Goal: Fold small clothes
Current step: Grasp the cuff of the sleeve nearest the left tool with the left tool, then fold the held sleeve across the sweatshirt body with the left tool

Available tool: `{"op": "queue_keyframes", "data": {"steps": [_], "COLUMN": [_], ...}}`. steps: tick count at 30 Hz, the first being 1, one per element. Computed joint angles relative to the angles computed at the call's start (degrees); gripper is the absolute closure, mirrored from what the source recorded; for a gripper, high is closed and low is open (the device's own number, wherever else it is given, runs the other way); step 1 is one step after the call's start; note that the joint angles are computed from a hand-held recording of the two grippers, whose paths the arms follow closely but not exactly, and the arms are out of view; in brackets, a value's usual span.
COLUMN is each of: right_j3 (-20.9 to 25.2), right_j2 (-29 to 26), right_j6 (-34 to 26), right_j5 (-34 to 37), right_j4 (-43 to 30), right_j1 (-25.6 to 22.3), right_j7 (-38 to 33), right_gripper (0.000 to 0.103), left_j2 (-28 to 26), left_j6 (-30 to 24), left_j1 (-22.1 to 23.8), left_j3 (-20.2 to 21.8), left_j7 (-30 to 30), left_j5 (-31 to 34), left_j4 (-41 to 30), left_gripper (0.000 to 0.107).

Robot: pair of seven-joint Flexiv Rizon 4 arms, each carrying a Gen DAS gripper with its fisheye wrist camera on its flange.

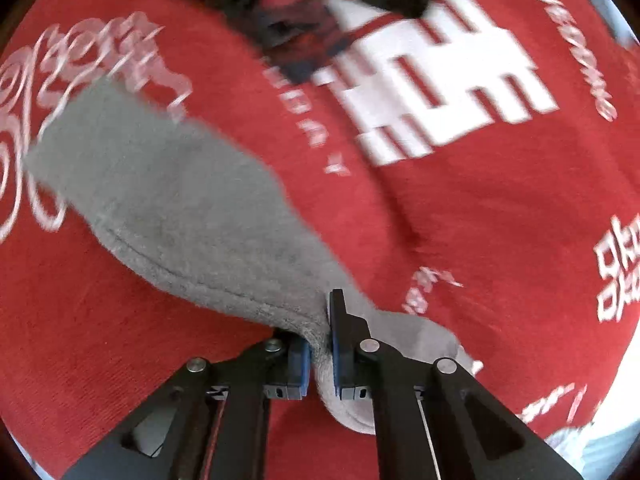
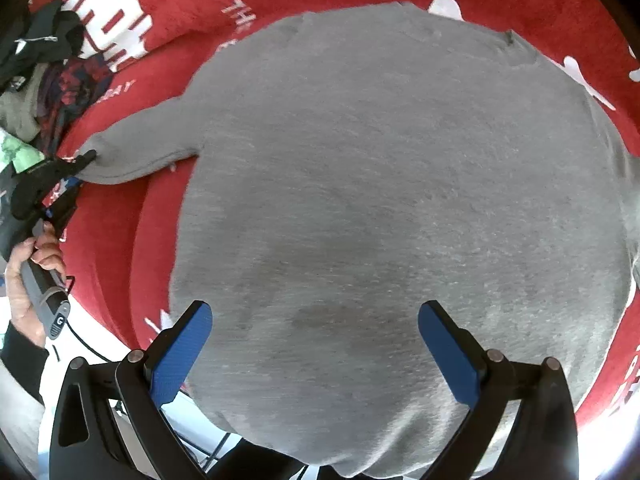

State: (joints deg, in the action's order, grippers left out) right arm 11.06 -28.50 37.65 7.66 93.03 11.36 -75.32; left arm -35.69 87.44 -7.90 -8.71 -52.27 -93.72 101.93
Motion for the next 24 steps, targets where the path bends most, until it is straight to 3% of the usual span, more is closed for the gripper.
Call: {"op": "queue_keyframes", "data": {"steps": [7, 12, 17, 20, 24], "right_j3": [-0.8, -2.0, -3.7, -4.6, -5.3], "right_j2": [2.9, 4.6, 5.6, 5.4, 4.9], "right_j6": [2.7, 4.5, 5.8, 6.0, 5.2], "right_j5": [0.3, 0.3, 0.1, 0.5, 0.5], "right_j4": [2.9, 4.8, 6.1, 6.3, 6.7], "right_j1": [-0.7, -2.5, -5.4, -7.3, -9.8], "right_j7": [2.2, 4.4, 5.5, 6.4, 5.9], "right_gripper": [0.0, 0.0, 0.0, 0.0, 0.0], "left_j2": [0.9, -3.2, -11.0, -16.1, -17.6], "left_j6": [-5.6, -13.2, -23.5, -30.6, -36.6], "left_j1": [1.3, 0.3, -4.9, -9.1, -12.4], "left_j3": [-5.1, -9.7, -8.6, -4.3, 1.3], "left_j7": [9.1, 7.8, -4.1, -14.1, -24.3], "left_j5": [7.9, 20.0, 38.5, 49.5, 59.9], "left_j4": [-7.0, -14.9, -24.2, -30.9, -33.9], "left_gripper": [0.097, 0.097, 0.097, 0.097, 0.096]}}
